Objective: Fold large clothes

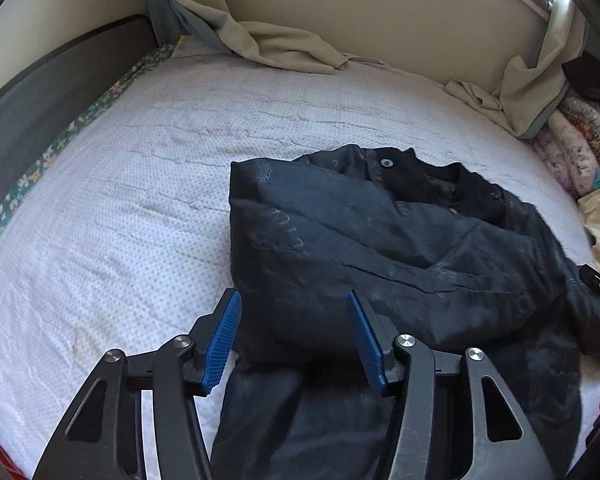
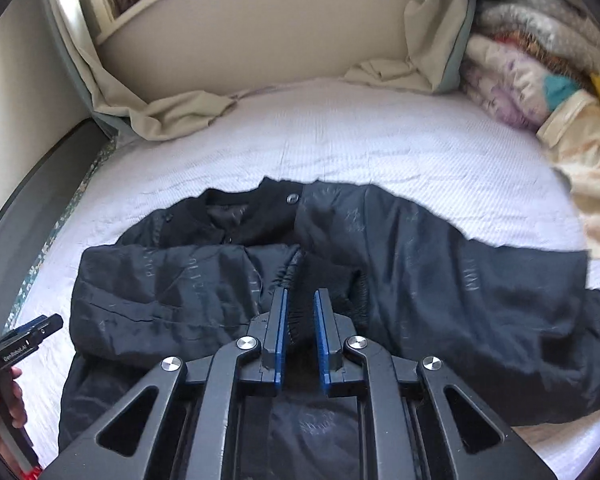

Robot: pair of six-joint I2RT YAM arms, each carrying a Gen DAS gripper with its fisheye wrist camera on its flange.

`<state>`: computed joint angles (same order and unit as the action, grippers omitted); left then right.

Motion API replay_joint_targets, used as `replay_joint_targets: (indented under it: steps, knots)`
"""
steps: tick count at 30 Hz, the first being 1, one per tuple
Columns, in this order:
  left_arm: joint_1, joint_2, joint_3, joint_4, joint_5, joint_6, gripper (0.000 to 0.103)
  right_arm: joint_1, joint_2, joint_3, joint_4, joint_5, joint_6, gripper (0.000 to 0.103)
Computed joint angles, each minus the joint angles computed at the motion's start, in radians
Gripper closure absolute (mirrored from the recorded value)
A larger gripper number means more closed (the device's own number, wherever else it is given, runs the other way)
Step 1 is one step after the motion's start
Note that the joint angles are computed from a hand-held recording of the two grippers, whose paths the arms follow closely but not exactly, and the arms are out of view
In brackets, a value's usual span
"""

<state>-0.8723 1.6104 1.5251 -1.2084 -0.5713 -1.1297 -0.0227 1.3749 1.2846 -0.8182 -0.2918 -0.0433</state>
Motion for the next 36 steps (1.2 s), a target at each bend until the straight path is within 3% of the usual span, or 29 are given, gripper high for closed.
replay_joint_targets:
  steps: [3,7,16,26,31,35,36]
  knots:
    - [0.026,0.015,-0.027,0.041,0.019,0.032,0.045,0.028,0.026,-0.031,0.029,-0.009,0.006,0.093]
    - [0.086,0.069,-0.054,0.062,0.072,0.074,0.045,0.070,0.078,-0.072,0.057,0.064,0.001,0.093]
    - [0.109,0.179,-0.042,0.049,0.058,0.086,0.032,0.109,0.151,-0.154,0.127,0.132,0.003,0.093]
    - [0.134,0.182,-0.097,0.152,0.059,0.111,0.025,0.060,0.174,-0.195,0.187,0.059,0.021,0.094]
    - [0.124,0.185,-0.056,0.101,0.060,0.077,0.025,0.084,0.153,-0.206,0.196,0.098,0.051,0.094]
    - [0.110,0.148,-0.001,0.024,0.067,0.063,0.025,0.067,0.139,-0.131,0.081,0.060,0.070,0.083]
    - [0.101,0.114,-0.001,0.028,0.067,0.057,0.023,0.055,0.125,-0.115,0.061,0.037,0.085,0.074]
